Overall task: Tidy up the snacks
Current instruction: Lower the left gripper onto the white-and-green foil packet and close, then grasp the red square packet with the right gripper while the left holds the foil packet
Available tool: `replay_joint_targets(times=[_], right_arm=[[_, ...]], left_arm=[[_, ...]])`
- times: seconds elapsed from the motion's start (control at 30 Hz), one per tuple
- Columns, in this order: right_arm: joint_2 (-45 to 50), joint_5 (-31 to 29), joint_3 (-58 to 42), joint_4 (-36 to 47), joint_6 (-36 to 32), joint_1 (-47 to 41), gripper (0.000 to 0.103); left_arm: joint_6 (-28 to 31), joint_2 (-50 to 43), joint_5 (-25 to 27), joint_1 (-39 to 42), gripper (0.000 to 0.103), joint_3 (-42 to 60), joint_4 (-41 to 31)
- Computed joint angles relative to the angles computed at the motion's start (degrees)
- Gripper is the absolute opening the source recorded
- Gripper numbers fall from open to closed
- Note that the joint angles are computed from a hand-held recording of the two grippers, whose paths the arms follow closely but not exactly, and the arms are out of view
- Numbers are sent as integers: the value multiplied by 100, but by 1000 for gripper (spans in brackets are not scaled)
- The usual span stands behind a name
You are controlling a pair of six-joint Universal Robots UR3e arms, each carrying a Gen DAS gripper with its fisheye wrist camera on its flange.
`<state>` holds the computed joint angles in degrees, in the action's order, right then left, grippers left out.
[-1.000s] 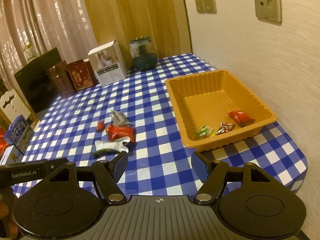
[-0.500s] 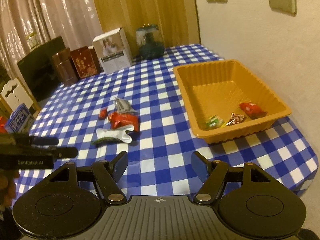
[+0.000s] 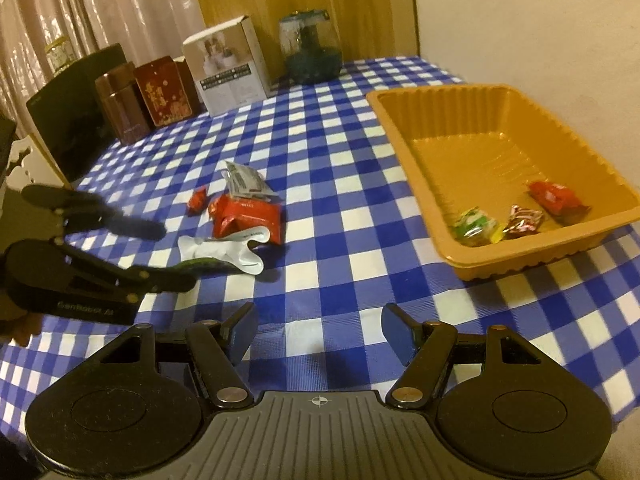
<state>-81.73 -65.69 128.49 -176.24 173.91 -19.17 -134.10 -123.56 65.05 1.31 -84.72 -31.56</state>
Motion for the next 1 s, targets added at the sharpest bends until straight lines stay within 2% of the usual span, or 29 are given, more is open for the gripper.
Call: replay_joint_targets(times=[0.17, 0.3, 0.4, 0.47, 0.57, 0.9, 1.0], right_arm=[[412, -60, -145, -196, 117, 57, 69], [561, -118, -176, -222, 172, 46, 69], [621, -127, -191, -216, 231, 20, 69], [653, -129, -186, -262, 265, 19, 69], [716, -160, -211, -326, 325, 67, 69], [846, -305, -304, -434, 393, 207, 69], [854, -300, -302, -439, 340, 202, 69]], left_arm=[[470, -722, -208, -31, 60, 1016, -634], [818, -1077, -167, -117, 58, 1665, -1235], [827, -1097, -125, -120, 49, 1780, -1437], [696, -1004, -101, -93, 37, 1763, -1619], [492, -810, -134, -45, 30, 1619, -1823], [-169, -724, -124, -155, 31, 1044, -1057], [-365, -523, -97, -158, 28, 676, -788]])
